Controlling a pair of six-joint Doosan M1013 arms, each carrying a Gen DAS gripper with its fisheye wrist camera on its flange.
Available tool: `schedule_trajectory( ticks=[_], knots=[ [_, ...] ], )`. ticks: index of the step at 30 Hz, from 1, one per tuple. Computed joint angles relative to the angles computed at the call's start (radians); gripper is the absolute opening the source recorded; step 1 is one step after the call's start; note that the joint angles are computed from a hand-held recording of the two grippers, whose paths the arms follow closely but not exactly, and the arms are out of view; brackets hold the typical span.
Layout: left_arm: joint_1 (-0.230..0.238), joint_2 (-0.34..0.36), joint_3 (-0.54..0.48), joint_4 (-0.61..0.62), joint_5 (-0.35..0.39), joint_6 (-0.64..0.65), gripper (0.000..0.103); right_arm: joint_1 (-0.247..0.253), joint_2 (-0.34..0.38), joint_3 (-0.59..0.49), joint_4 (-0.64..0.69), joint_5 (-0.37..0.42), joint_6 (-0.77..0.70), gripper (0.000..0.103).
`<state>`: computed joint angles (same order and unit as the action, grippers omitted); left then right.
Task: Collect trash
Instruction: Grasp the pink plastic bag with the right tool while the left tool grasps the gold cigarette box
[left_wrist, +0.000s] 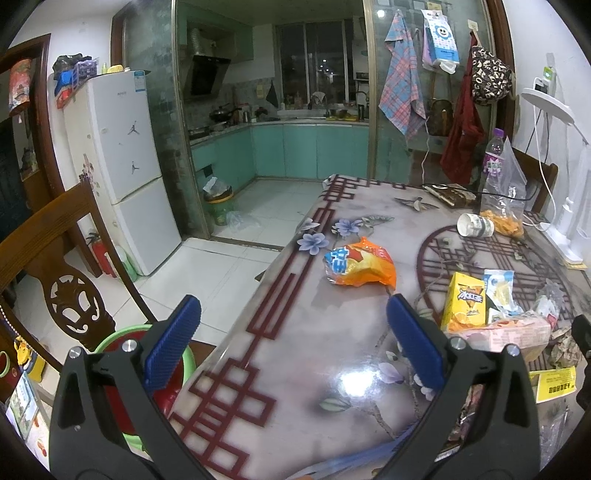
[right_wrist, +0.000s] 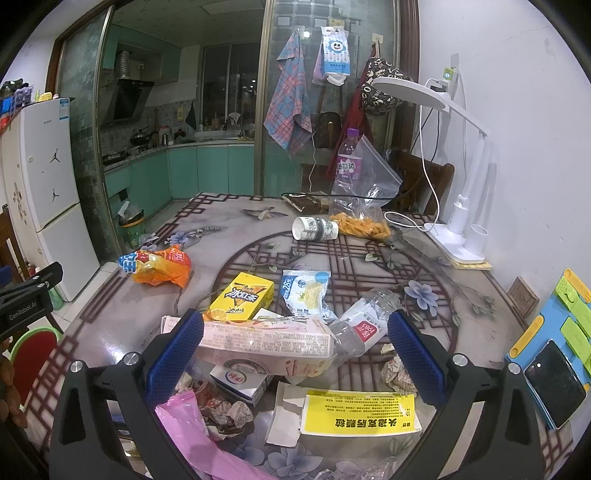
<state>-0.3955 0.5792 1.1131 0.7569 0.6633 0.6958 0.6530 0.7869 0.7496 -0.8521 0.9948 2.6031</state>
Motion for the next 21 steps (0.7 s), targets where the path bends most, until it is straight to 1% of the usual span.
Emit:
schedule_trajectory(
  ticks=[10, 13, 16, 18, 19, 21],
  knots=[
    [-0.005, 0.001, 0.005, 0.010, -0.018, 0.008, 0.099, 0.000, -0.002, 0.003, -0.002, -0.001, -0.001, 0.096],
    [-0.006, -0.001, 0.012, 0.039, -0.026, -0.005, 0.099, -0.001, -0.006, 0.008, -0.005, -0.006, -0.003, 0.096],
    [-0.008, -0.008, 0.033, 0.102, -0.049, -0.042, 0.099, 0.000, -0.017, 0.021, -0.017, -0.013, -0.008, 0.096],
    [-0.007, -0.013, 0.044, 0.123, -0.064, -0.040, 0.099, -0.006, -0.045, 0.057, 0.012, -0.056, -0.022, 0.096],
    [-0.003, -0.015, 0.048, 0.101, -0.076, -0.014, 0.099, -0.009, -0.065, 0.085, 0.041, -0.096, -0.028, 0.096],
    [0.009, -0.020, 0.054, 0.019, -0.103, 0.062, 0.099, -0.016, -0.084, 0.111, 0.128, -0.139, -0.073, 0.096]
  ],
)
